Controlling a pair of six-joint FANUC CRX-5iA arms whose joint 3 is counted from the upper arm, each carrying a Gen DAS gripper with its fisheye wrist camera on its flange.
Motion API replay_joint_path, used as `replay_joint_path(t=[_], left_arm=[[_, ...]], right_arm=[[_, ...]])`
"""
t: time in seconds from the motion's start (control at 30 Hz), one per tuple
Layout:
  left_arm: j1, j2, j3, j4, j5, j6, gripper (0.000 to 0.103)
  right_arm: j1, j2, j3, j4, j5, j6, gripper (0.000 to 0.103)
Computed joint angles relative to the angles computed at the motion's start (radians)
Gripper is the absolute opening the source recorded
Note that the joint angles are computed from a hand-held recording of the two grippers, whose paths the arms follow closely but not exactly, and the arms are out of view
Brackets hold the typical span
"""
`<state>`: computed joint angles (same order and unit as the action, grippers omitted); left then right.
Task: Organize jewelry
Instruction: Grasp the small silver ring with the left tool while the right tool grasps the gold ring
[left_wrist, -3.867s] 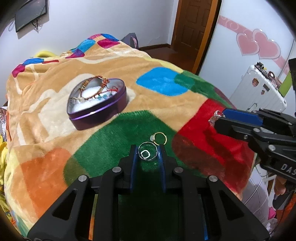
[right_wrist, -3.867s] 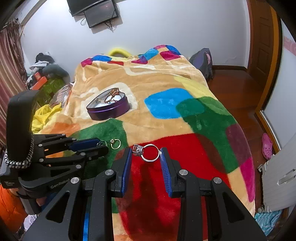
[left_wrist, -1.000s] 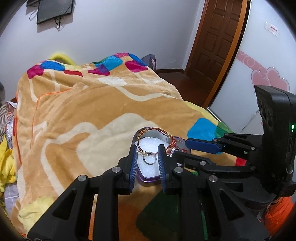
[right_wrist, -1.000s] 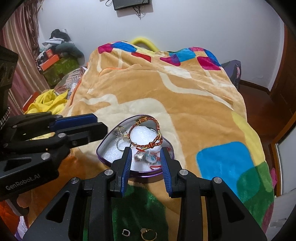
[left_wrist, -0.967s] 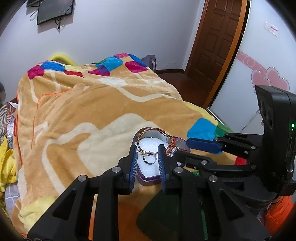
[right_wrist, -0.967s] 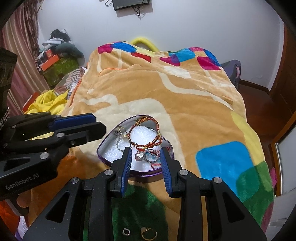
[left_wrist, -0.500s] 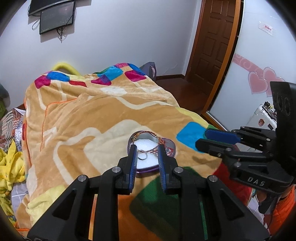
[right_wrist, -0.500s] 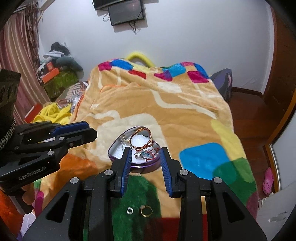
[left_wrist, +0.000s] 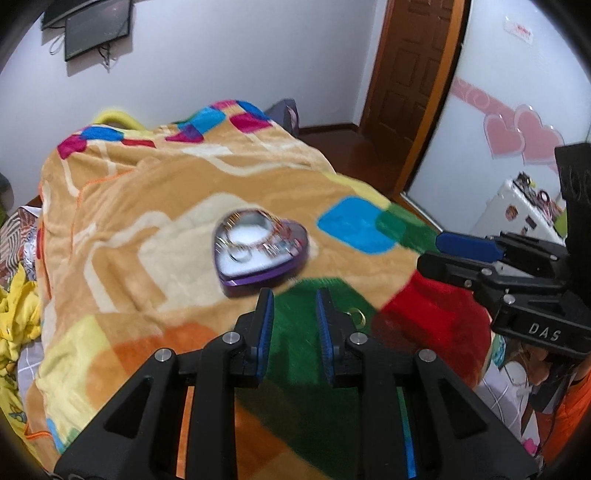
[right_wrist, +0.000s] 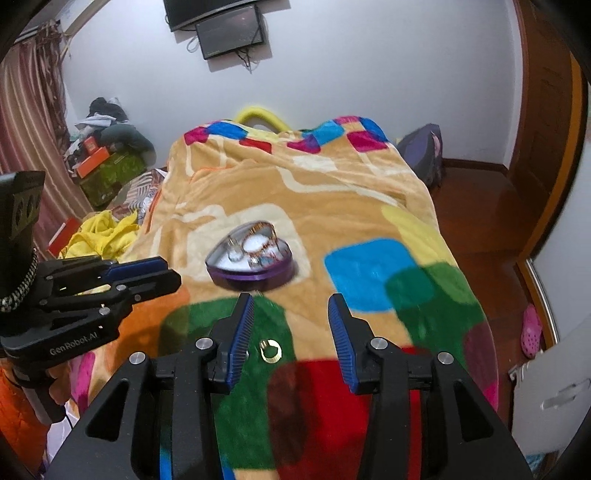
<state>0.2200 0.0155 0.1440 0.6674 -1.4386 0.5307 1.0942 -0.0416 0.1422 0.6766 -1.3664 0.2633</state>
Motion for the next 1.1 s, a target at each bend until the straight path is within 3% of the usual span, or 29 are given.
replay_joint_path(t=[0.53, 0.67, 0.8, 1.1], left_arm=[[-0.069, -0.007, -0.077, -0.11, -0.031, 0.013, 0.022], [-0.077, -0.003, -0.081, -0.115, -0.019, 0.017, 0.019], [-0.078, -0.003, -0.086, -0.117, -0.009, 0.018, 0.009], [-0.034, -0.017, -0.094, -0.071, 0.0, 0.01, 0.009]], right_arm=[[0.039, -0.072, -0.108, -0.043, -0.01, -0.115, 0.038], [0.038, -0.073, -0.118, -0.053, -0.002, -0.116, 0.038], [0.032, -0.07, -0.121, -0.059, 0.01, -0.111, 0.038], [0.013, -0.046, -0.109, -0.092, 0.069, -0.059, 0.038]])
